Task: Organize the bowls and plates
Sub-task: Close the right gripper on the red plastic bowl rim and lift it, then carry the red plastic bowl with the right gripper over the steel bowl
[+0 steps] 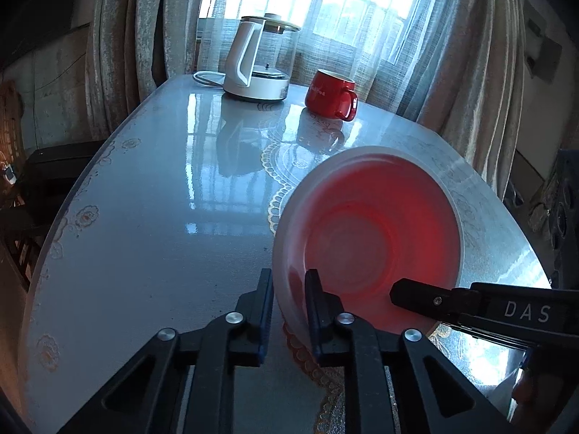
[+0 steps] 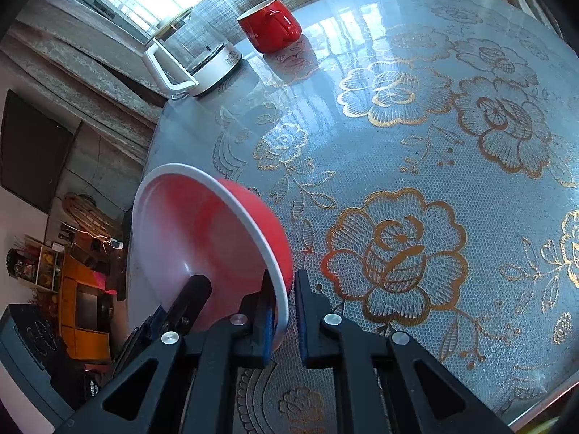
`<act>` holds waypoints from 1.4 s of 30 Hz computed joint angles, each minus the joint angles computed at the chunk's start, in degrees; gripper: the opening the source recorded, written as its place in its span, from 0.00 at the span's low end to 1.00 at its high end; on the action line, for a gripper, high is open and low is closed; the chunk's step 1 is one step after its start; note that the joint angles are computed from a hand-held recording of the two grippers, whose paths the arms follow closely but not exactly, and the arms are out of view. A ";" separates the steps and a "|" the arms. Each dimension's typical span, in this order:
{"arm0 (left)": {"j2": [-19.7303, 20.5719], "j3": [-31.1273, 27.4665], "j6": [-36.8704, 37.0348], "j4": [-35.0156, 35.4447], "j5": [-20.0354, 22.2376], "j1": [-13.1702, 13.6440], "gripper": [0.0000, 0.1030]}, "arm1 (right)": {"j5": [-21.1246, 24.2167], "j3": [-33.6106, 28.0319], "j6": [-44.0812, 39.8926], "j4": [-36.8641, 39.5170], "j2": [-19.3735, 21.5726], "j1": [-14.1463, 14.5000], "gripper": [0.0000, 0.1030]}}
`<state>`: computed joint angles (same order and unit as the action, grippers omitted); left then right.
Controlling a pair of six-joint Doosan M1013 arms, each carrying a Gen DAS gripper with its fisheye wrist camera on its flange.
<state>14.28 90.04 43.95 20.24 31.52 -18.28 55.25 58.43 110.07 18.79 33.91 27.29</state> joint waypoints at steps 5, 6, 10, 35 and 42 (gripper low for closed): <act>-0.18 0.25 0.53 0.20 -0.85 -0.24 0.13 | -1.12 1.52 0.01 -0.75 -1.30 0.14 0.09; -0.24 0.33 1.02 -0.18 -1.26 -0.25 0.13 | -1.28 1.71 0.02 -0.89 -1.47 0.15 0.09; -0.58 0.70 1.75 0.19 -2.68 -0.59 0.13 | -1.32 2.47 0.64 -1.48 -2.33 0.04 0.09; -4.39 4.55 10.83 -0.47 -13.02 -6.63 0.13 | -12.87 18.29 7.01 -2.94 -14.70 -2.29 0.09; -5.89 6.41 11.63 1.30 -16.32 -8.40 0.13 | -15.04 22.40 5.72 -1.83 -18.12 -3.05 0.09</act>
<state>8.39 96.45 55.58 21.54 15.20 -26.67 40.22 80.83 115.80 16.96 15.79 24.23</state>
